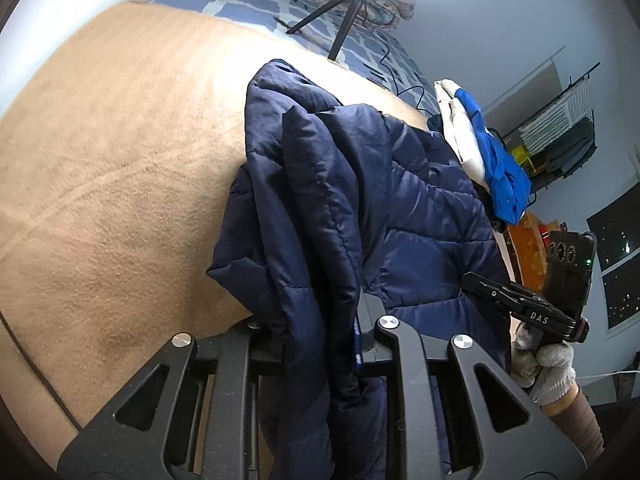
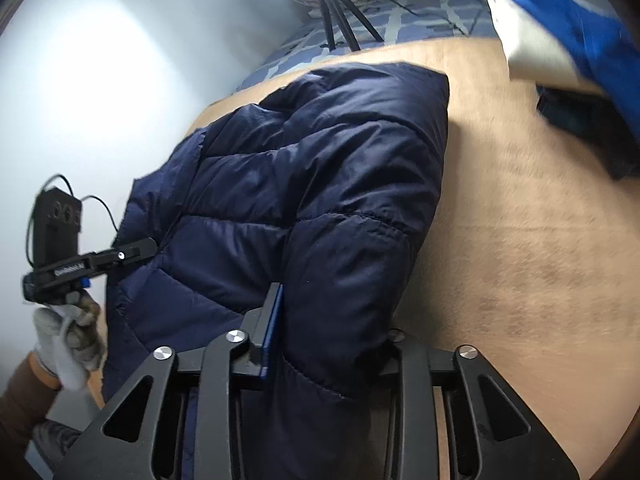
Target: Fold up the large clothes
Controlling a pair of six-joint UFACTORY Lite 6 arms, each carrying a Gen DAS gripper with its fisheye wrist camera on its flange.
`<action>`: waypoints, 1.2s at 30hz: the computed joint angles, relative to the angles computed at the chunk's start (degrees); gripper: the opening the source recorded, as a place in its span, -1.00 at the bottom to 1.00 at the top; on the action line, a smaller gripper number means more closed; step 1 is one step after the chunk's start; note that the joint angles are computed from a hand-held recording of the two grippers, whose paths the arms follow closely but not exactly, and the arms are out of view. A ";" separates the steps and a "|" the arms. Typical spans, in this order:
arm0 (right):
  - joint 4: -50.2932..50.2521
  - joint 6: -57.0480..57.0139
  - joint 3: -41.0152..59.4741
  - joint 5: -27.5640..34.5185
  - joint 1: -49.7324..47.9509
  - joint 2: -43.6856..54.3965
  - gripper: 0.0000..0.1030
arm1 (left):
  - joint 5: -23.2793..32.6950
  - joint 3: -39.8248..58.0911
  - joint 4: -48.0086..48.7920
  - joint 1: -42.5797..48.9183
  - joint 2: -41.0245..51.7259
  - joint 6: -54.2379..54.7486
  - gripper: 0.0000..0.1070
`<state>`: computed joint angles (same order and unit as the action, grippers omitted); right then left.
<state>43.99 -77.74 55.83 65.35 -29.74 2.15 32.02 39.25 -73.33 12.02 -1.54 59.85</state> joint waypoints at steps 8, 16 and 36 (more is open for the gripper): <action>-3.13 0.98 -3.73 -0.88 0.20 -10.24 -0.61 | -2.27 -1.77 7.16 -4.82 -7.53 -9.17 -0.70; -5.08 -1.45 -1.62 5.12 -7.00 -15.93 -0.63 | -5.88 -0.41 14.20 -14.24 -12.31 -20.72 -0.71; -0.68 -7.91 35.54 22.27 -29.62 4.09 -0.65 | -12.32 37.26 38.56 -37.80 11.44 -52.19 -0.71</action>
<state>43.30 -85.65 91.36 87.63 -59.36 6.24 19.70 76.51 -34.77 -25.77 9.89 7.66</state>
